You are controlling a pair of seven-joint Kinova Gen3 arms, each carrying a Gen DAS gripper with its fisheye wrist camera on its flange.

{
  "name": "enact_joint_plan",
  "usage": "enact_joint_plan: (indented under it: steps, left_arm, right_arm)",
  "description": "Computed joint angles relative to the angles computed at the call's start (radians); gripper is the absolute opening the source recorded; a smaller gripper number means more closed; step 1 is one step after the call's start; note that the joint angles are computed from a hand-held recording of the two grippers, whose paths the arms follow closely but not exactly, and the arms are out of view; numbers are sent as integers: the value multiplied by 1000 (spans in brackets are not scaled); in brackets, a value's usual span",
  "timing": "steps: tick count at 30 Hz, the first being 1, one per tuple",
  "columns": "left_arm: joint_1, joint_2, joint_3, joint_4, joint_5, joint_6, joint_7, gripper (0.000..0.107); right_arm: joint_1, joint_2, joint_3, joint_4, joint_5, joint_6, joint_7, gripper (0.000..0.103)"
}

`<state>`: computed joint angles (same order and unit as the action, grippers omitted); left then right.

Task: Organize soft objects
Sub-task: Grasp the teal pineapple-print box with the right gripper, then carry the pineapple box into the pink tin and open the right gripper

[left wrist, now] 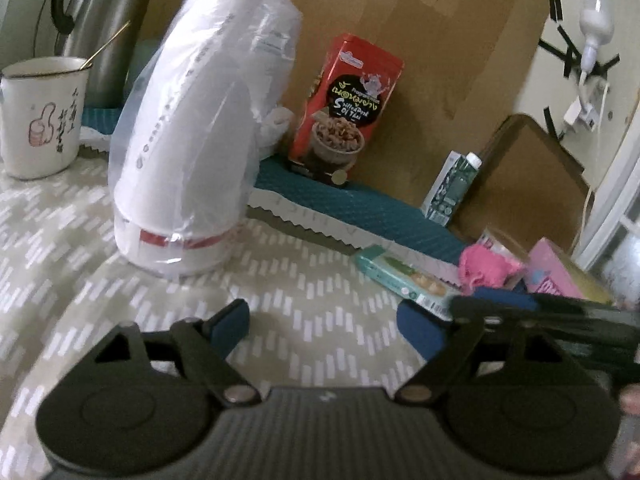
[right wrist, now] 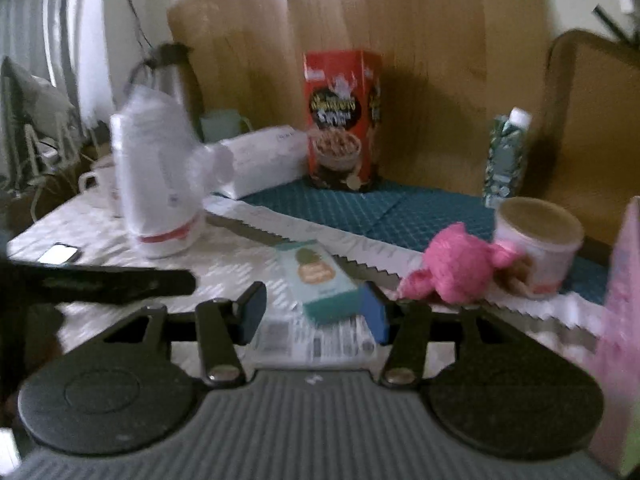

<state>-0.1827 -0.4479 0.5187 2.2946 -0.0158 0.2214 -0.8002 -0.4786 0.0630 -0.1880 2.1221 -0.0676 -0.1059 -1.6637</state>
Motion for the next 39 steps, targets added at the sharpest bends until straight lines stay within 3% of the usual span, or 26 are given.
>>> enact_joint_plan:
  steps: [2, 4, 8, 10, 13, 18, 20, 23, 25, 27, 31, 33, 36, 37, 38, 39]
  left_arm:
    - [57, -6, -65, 26, 17, -27, -10, 84]
    - [78, -6, -93, 41, 33, -51, -14, 84]
    - [44, -21, -73, 60, 63, -81, 0, 86]
    - [50, -26, -86, 72, 79, -98, 1, 87]
    - [106, -16, -146, 86, 101, -121, -12, 86]
    - [108, -15, -142, 80, 114, -114, -30, 85]
    - [98, -14, -129, 72, 111, -102, -36, 85]
    - [87, -17, -107, 58, 103, -77, -43, 83]
    - [145, -5, -148, 56, 97, -80, -67, 83]
    - [227, 3, -212, 56, 97, -85, -98, 83]
    - [390, 15, -302, 54, 162, -81, -165, 83]
    - [390, 24, -260, 33, 146, -47, -169, 83]
    - [307, 29, -121, -28, 56, 55, -117, 81]
    - [292, 34, -90, -41, 50, 70, -121, 73]
    - [295, 45, -72, -48, 60, 69, -130, 68]
    - [279, 49, -45, -62, 54, 84, -123, 66]
  right_arm:
    - [24, 46, -21, -52, 44, 56, -33, 58]
    - [-26, 85, 30, -89, 35, 83, 0, 54]
    - [-200, 105, 192, -127, 65, 111, -24, 45]
    - [-222, 71, 197, -101, 146, 84, -86, 44]
    - [-145, 5, 82, -38, 268, 63, -194, 44]
    - [21, -128, -149, 133, 437, 16, -316, 44]
    - [90, -162, -242, 184, 420, 14, -297, 44]
    - [226, -212, -375, 254, 307, -37, -211, 45]
    - [317, -239, -457, 275, 229, -51, -198, 49]
    - [351, -259, -480, 291, 202, -58, -213, 51]
    - [280, -281, -409, 305, 167, -38, -193, 56]
    - [261, -295, -392, 320, 146, -44, -172, 64]
    - [242, -299, -374, 342, 113, -61, -152, 63]
    - [239, -294, -367, 349, 123, -77, -167, 61]
    - [251, -293, -378, 354, 119, -92, -170, 47]
    - [247, -291, -375, 357, 128, -104, -181, 46]
